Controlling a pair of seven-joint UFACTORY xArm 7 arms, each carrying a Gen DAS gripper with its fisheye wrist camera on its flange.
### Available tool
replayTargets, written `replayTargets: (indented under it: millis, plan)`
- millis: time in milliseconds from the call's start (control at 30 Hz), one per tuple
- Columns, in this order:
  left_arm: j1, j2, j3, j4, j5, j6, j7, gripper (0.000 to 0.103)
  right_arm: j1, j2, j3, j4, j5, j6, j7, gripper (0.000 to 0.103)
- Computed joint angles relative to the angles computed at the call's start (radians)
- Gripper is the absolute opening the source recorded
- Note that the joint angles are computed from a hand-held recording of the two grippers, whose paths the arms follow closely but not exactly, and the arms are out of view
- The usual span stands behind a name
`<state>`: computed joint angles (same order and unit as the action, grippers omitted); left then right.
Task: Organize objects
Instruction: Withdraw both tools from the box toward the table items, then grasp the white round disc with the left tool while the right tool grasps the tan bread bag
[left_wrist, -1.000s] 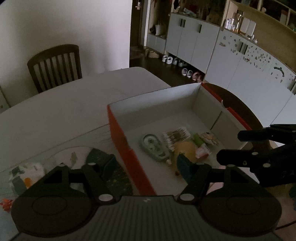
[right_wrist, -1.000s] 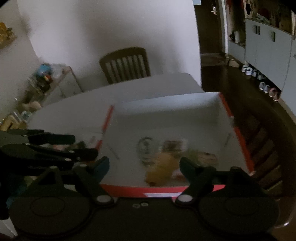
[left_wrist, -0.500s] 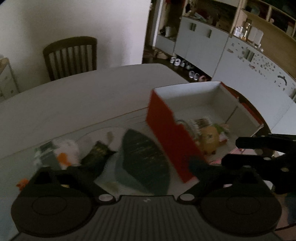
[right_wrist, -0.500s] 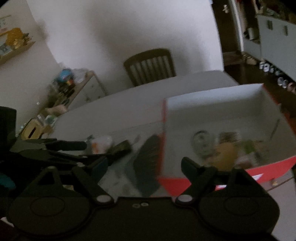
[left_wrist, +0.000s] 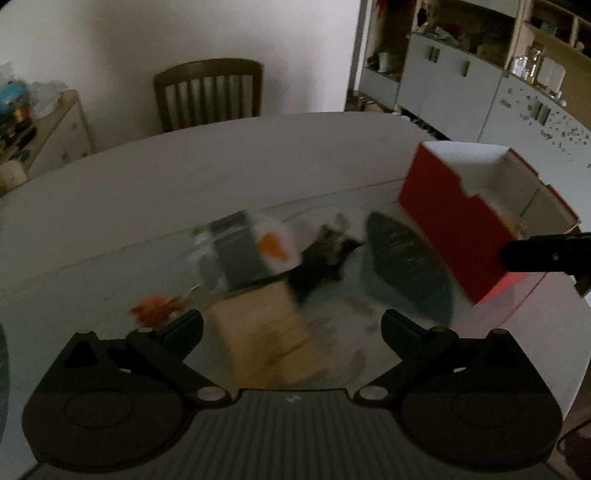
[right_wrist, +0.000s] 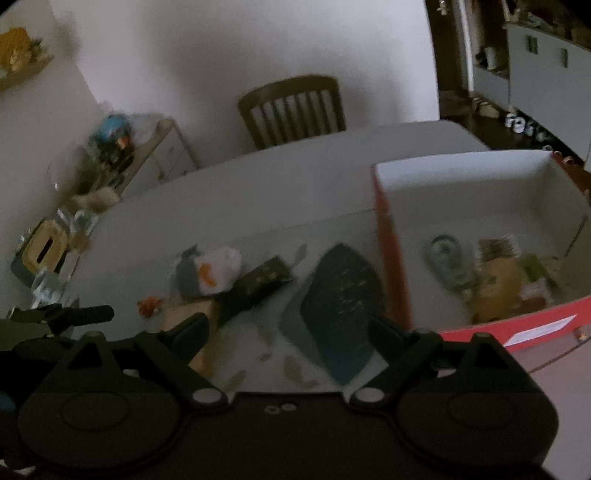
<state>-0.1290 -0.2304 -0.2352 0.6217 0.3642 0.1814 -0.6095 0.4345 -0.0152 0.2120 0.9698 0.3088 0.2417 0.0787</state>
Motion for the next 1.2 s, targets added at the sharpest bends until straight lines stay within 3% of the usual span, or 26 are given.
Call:
replayTargets:
  millis: [100, 400, 667, 833, 967, 1100, 1200]
  plan:
    - [0.025, -0.042, 0.02, -0.059, 0.003, -0.016, 0.011, 0.103, 0.013, 0.022, 0.017, 0.016, -0.171, 0.002, 0.127, 0.093]
    - [0.114, -0.089, 0.038, -0.183, -0.025, -0.073, 0.087, 0.103, 0.1, 0.144, 0.026, 0.145, -0.414, 0.055, 0.269, 0.093]
    - [0.211, -0.058, -0.009, -0.232, -0.01, -0.138, 0.112, 0.103, 0.155, 0.261, 0.041, 0.277, -0.408, 0.134, 0.225, 0.091]
    - [0.241, -0.028, -0.027, -0.24, -0.015, -0.161, 0.119, 0.103, 0.208, 0.315, 0.007, 0.336, -0.475, 0.166, 0.282, 0.091]
    - [0.305, -0.015, -0.083, -0.245, 0.014, -0.183, 0.093, 0.103, 0.241, 0.348, -0.012, 0.372, -0.53, 0.196, 0.304, 0.09]
    - [0.422, -0.006, -0.194, -0.244, 0.067, -0.208, 0.041, 0.103, 0.261, 0.38, -0.02, 0.409, -0.557, 0.222, 0.318, 0.09]
    - [0.467, 0.001, -0.236, -0.243, 0.079, -0.226, 0.028, 0.102, 0.269, 0.403, -0.023, 0.437, -0.561, 0.24, 0.325, 0.089]
